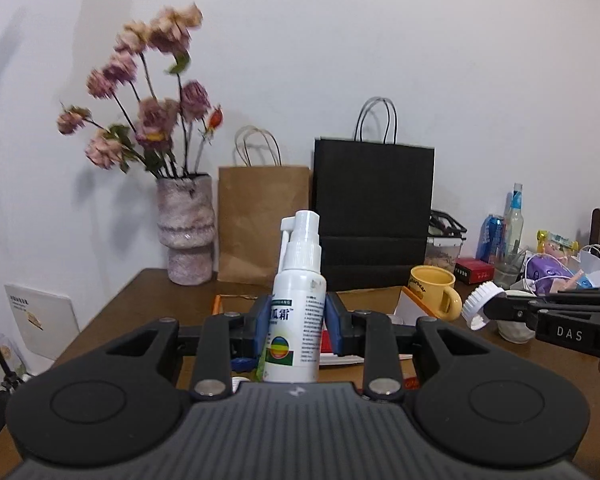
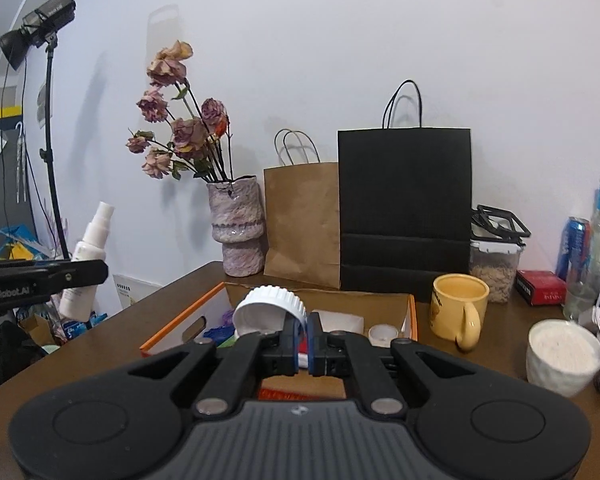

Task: Organize rigid objects
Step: 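Lift and carry the spray bottle and cap with both tools over the red box, then open both tools to drop the spray bottle and cap into the red box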

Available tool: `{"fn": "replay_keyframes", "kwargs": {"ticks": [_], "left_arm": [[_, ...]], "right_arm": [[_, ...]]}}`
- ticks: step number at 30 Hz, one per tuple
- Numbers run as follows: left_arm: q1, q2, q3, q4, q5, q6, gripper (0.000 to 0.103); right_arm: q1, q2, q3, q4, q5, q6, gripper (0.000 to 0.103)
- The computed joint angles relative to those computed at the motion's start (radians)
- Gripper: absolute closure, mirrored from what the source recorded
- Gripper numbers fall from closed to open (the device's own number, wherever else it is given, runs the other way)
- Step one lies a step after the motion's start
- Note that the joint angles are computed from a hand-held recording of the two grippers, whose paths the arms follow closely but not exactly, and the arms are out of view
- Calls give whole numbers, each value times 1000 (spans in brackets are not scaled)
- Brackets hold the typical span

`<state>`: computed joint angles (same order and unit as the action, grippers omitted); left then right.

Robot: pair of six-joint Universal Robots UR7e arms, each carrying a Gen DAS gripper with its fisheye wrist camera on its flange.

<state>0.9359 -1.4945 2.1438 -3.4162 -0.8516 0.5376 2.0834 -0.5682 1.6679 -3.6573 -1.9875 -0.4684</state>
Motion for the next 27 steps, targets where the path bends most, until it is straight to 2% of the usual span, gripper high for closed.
{"fn": "replay_keyframes", "kwargs": {"ticks": [8, 13, 19, 22, 27], "left_arm": [[76, 91, -177, 178, -69, -52, 74], [114, 140, -283, 343, -79, -89, 74], [167, 209, -404, 569, -85, -15, 74], [194, 230, -442, 652, -123, 17, 74], [230, 253, -491, 809, -189, 106, 74]], "right_arm": [[-37, 38, -161, 176, -3, -23, 99], [-64, 55, -255, 353, 1, 0, 99], [-93, 69, -348, 609, 11, 59, 99], [-107, 78, -396, 736, 28, 97, 99], [-116, 116, -502, 932, 1, 115, 99]]}}
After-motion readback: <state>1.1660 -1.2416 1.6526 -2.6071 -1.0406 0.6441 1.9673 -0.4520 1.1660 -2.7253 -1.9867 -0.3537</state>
